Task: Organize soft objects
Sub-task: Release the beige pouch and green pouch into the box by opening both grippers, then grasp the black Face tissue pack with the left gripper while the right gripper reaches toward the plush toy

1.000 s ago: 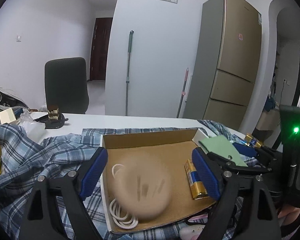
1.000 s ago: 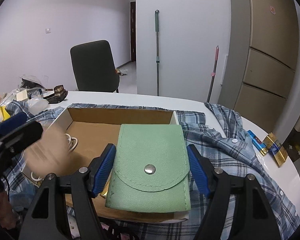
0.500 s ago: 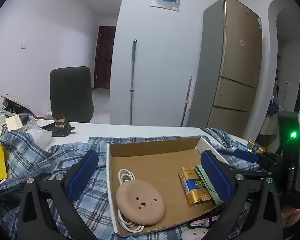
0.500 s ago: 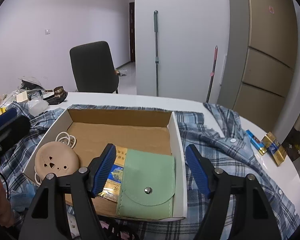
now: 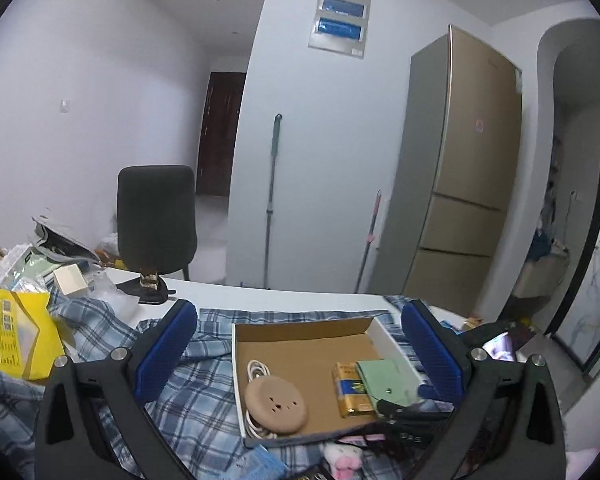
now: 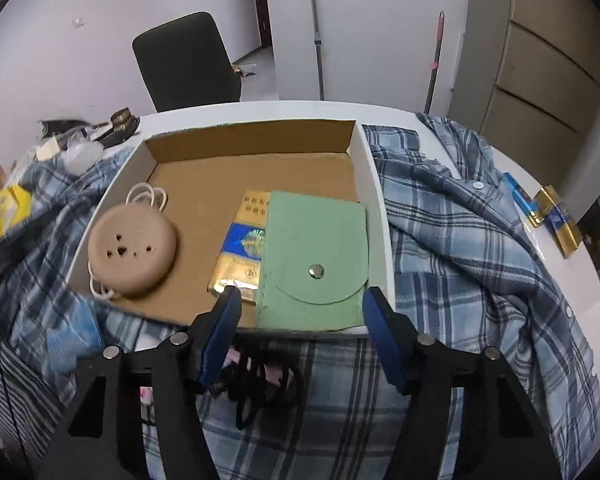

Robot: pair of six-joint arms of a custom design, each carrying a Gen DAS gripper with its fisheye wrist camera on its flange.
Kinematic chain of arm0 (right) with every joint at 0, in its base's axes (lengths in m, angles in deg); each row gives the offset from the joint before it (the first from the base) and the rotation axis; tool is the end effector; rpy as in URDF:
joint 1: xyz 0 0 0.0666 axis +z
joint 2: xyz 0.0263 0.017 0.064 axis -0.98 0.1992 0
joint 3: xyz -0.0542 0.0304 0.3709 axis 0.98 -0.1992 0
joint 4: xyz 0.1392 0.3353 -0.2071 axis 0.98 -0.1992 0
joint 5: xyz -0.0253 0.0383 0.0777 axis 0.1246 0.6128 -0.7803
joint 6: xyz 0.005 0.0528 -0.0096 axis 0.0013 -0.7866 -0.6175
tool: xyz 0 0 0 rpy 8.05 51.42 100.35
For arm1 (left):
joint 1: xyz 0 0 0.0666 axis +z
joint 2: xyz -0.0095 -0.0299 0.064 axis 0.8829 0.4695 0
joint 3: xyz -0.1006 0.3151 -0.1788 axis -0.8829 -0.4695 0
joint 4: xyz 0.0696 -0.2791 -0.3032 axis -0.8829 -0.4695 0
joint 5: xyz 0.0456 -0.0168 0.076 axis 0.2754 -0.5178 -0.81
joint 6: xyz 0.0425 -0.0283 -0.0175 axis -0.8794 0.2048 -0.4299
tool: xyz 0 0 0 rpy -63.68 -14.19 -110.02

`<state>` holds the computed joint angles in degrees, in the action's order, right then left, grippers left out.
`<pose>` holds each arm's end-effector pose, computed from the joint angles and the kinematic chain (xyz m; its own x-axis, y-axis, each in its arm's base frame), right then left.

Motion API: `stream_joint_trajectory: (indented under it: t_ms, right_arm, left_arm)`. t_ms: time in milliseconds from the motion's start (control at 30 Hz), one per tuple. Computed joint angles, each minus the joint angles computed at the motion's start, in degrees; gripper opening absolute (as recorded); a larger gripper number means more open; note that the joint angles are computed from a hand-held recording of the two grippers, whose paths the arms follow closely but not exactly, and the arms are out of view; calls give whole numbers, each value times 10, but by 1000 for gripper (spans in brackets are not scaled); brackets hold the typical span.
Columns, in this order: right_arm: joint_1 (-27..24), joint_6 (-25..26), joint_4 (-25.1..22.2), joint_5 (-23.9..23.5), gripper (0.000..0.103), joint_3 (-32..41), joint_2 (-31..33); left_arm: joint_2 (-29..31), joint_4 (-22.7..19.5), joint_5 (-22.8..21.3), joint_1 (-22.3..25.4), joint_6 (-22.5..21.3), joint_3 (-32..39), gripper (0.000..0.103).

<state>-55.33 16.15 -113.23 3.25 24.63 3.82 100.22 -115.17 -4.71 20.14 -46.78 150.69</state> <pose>0.4922 0.2142 0.3442 -0.7203 -0.3568 -0.5949 -0.4796 0.8757 0.0555 0.3159 -0.2484 0.4575 -0.2845 -0.2350 -0.9294 -0.2207 0.9595 -0.1751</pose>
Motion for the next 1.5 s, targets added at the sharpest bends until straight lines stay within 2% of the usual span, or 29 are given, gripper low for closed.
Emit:
stream_joint_trajectory:
  t_ms: [133, 233, 367, 433, 533, 667, 733, 833, 867, 900, 967, 1033, 1100, 1167, 1200, 1233, 1300, 1367, 1500]
  right_arm:
    - [4, -2, -7, 7, 61, -7, -7]
    - [4, -6, -16, 1, 61, -9, -12]
    - [4, -3, -6, 10, 61, -17, -26]
    - [3, -8, 1, 4, 61, -25, -41]
    - [8, -16, 4, 3, 65, -37, -62]
    - [11, -30, 5, -11, 66, -58, -86]
    - [10, -33, 3, -18, 66, -69, -96]
    - [8, -32, 9, -23, 66, -87, -111]
    - [5, -33, 9, -28, 66, -92, -115]
    - [1, -35, 8, -40, 66, -96, -118]
    - [-8, -42, 5, -70, 66, -101, -121]
    - [-18, -53, 7, -111, 66, -108, -126]
    - [-22, -60, 21, -118, 66, -121, -136]
    - [-15, -58, 50, -86, 66, -140, -151]
    - [-14, -56, 61, -78, 66, -146, -154]
    - [-14, -56, 67, -78, 66, -149, -153]
    - [-22, -64, 70, -103, 66, -150, -148]
    - [-28, -72, 70, -120, 66, -151, -141]
    - [-37, -77, 73, -135, 66, -157, -137]
  left_arm:
    - [-15, -1, -13, -16, 4, -15, 103]
    - [-13, -26, -18, -18, 0, -12, 103]
    - [-20, -36, -15, -23, -9, -23, 103]
    - [-19, -58, 0, -22, -6, -21, 103]
    - [-23, -65, 12, -24, 4, -33, 103]
    - [-18, -98, 34, -23, 23, -41, 103]
    - [-18, -100, 41, -23, 20, -49, 103]
    - [-21, -96, 88, -15, -1, -61, 102]
    - [-21, -92, 125, -5, -11, -66, 100]
    - [-19, -93, 147, 2, -13, -67, 94]
    - [-6, -107, 234, 35, -28, -65, 83]
    - [6, -113, 268, 48, -54, -63, 79]
    - [16, -114, 281, 49, -88, -62, 71]
    - [22, -106, 322, 49, -125, -64, 66]
    - [25, -104, 327, 46, -134, -65, 60]
    - [28, -102, 335, 43, -148, -65, 57]
    - [46, -116, 378, 44, -166, -54, 44]
    - [63, -135, 417, 54, -154, -42, 42]
    - [84, -158, 398, 53, -160, -24, 42]
